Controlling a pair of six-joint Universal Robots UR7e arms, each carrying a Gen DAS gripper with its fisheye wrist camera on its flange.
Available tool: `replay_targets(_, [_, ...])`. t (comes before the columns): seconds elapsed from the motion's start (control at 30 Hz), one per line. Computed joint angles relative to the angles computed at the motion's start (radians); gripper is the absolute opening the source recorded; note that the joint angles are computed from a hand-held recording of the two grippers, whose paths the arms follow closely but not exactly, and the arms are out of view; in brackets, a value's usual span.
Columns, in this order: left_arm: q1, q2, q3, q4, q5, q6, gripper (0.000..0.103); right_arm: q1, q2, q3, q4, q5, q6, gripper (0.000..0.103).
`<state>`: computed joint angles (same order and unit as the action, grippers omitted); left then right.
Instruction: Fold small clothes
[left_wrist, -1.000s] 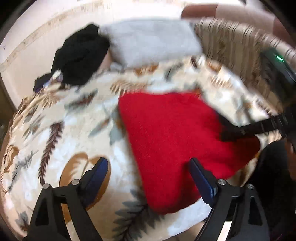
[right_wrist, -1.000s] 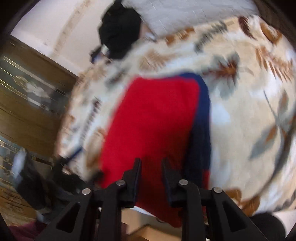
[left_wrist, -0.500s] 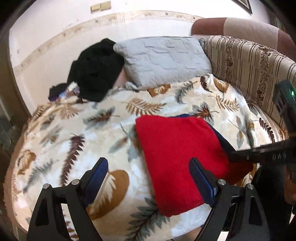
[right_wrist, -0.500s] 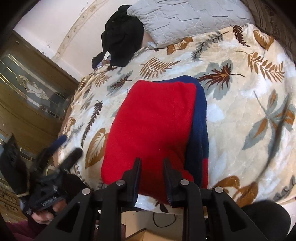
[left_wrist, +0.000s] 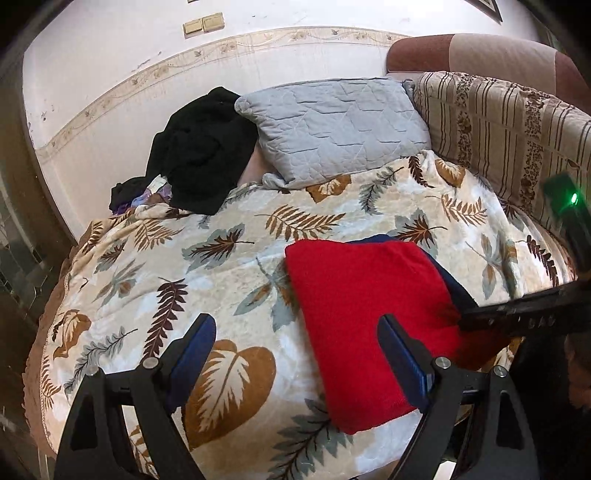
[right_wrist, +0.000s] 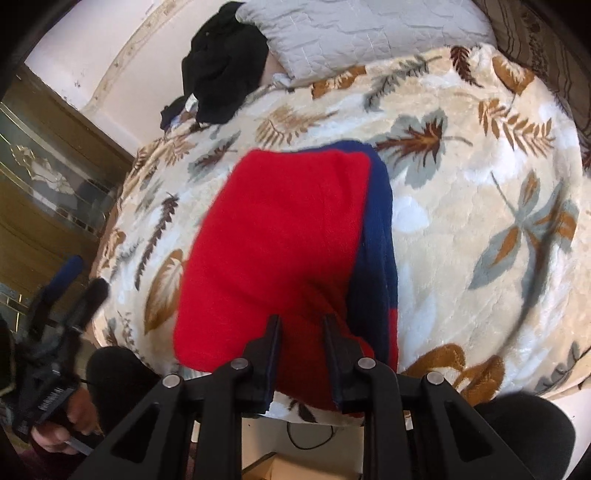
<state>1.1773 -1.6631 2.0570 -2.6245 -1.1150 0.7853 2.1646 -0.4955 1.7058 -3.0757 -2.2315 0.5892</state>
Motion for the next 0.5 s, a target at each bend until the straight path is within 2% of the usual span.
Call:
replay_targets(0.1, [0.004, 0.018, -0.006, 0.013, 0.025, -0.009, 0.089, 0.002, 0.003, -0.028, 0.032, -0.026, 0.013, 0.026])
replay_targets(0.27, [0.045, 0.088, -0.036, 0.085, 0.088, -0.055, 0.089, -0.033, 0.025, -0.051, 0.121, -0.001, 0.071, 0.027])
replay_targets(0.33, [0.072, 0.128, -0.062, 0.153, 0.108, -0.091, 0.089, -0.042, 0.038, -0.044, 0.097, -0.013, 0.065, 0.034])
replay_targets(0.43, [0.1, 0.141, -0.076, 0.149, 0.061, -0.077, 0.09, -0.06, 0.013, -0.018, 0.063, 0.041, 0.065, 0.034])
replay_targets(0.5, [0.095, 0.157, -0.107, 0.182, 0.065, -0.087, 0.09, -0.064, 0.004, -0.023, 0.059, 0.038, 0.05, 0.034])
